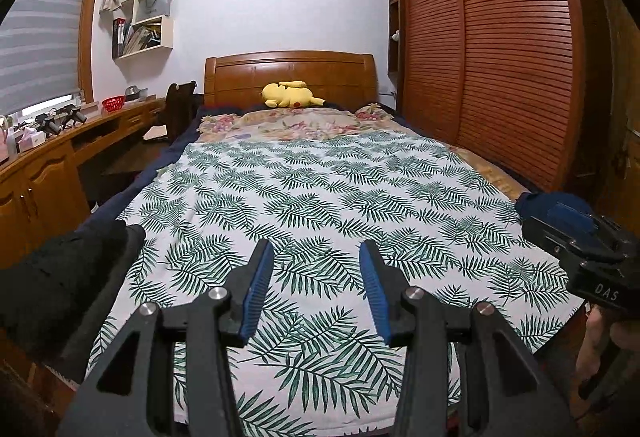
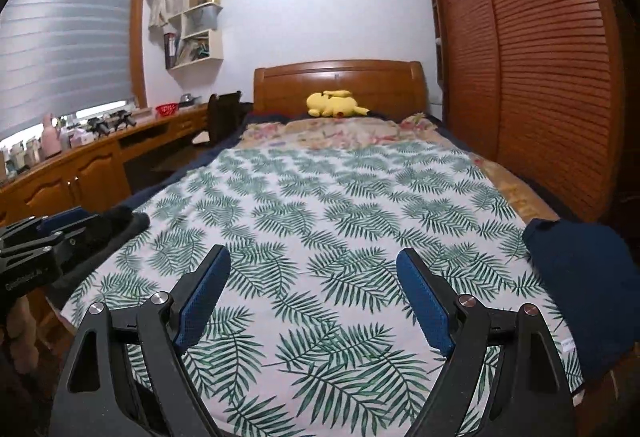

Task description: Fold large clothes

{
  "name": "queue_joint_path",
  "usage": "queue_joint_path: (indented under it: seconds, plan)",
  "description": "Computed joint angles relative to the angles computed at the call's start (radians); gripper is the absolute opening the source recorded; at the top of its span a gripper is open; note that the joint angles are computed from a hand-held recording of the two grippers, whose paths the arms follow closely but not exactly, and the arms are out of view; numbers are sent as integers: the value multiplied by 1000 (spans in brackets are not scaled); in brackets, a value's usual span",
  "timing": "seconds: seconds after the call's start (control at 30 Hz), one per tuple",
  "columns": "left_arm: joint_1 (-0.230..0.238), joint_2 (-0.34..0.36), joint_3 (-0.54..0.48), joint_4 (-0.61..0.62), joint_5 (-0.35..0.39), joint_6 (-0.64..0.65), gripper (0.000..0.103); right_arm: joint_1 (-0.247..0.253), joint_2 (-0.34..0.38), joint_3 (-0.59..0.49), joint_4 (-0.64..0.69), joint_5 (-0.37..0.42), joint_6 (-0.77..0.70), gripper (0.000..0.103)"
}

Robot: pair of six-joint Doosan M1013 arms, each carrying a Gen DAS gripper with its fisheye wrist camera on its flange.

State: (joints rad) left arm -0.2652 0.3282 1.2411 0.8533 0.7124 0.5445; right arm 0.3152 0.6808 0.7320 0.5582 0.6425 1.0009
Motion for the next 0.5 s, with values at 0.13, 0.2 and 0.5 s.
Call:
queue_joint_path:
  seconds: [0.13, 0.2, 0.5]
  plan:
    - [-1, 4, 0, 3, 7, -8, 44, -3, 1, -1, 2, 5, 4, 87]
    - [0, 6, 0, 2, 9, -10, 44, -3, -2, 6, 2, 0, 1, 87]
    - [-1, 6, 4, 12, 11, -35, 45, -1, -7, 17, 13, -4, -7, 87]
